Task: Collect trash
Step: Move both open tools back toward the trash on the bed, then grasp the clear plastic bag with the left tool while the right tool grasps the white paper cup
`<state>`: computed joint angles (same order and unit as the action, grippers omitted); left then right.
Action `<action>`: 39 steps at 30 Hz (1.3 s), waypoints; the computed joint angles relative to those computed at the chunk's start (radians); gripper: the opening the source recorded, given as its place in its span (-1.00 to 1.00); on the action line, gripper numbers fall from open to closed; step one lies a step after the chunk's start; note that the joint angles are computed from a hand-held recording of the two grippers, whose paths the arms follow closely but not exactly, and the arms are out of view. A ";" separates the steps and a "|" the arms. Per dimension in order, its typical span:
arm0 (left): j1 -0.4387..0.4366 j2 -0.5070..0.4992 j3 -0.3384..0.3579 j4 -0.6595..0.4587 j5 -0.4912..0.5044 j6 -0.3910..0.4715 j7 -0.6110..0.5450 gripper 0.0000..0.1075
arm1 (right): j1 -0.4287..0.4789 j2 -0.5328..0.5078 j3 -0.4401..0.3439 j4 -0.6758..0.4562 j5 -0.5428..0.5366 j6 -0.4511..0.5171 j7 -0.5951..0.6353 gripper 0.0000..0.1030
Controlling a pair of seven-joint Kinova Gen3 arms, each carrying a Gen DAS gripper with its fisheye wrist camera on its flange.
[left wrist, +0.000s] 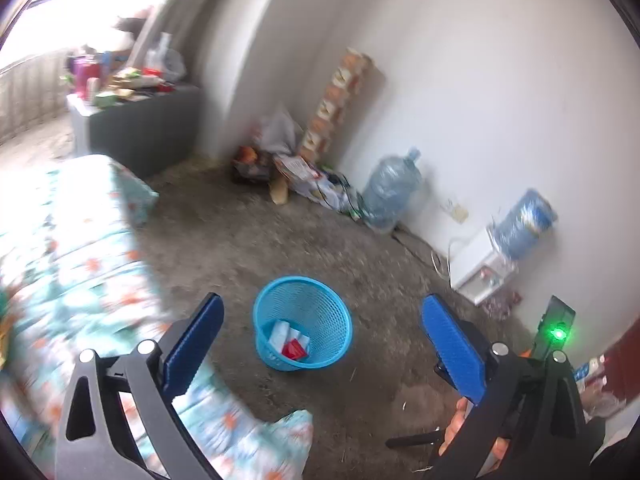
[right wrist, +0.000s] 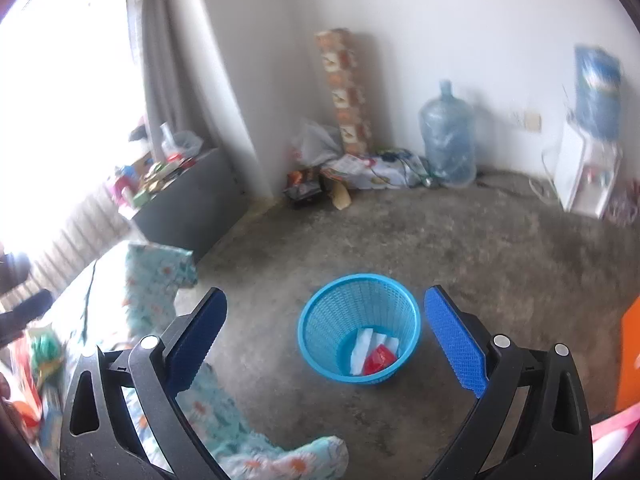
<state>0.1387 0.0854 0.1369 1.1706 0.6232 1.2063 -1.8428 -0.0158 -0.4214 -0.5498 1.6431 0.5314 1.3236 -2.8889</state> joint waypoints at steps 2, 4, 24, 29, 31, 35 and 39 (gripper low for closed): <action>-0.045 -0.055 -0.036 0.044 0.046 0.013 -0.034 0.81 | -0.006 0.005 -0.035 -0.020 0.016 0.011 0.017 0.85; -0.089 -0.108 -0.086 0.084 0.098 0.039 -0.071 0.81 | -0.011 0.003 -0.067 -0.041 0.028 0.013 0.032 0.85; -0.300 -0.409 -0.675 0.258 0.185 0.098 -0.340 0.81 | 0.023 0.043 -0.269 -0.156 -0.013 -0.281 0.211 0.85; -0.285 -0.381 -0.788 0.257 0.188 0.135 -0.396 0.81 | -0.014 0.110 -0.271 -0.196 -0.071 -0.346 0.233 0.85; -0.292 -0.350 -0.822 0.256 0.212 0.172 -0.416 0.81 | -0.062 0.147 -0.253 -0.207 -0.097 -0.364 0.224 0.85; -0.324 -0.294 -0.832 0.251 0.260 0.222 -0.447 0.80 | -0.159 0.213 -0.183 -0.225 -0.157 -0.392 0.229 0.84; -0.348 -0.221 -0.817 0.197 0.297 0.295 -0.480 0.65 | -0.226 0.266 -0.143 -0.252 -0.175 -0.389 0.234 0.81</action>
<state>-0.2088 -0.1356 -0.6798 1.3673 0.9204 1.5018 -2.3226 -0.2421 -0.1550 -0.6929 1.3907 0.3560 0.9346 -2.6550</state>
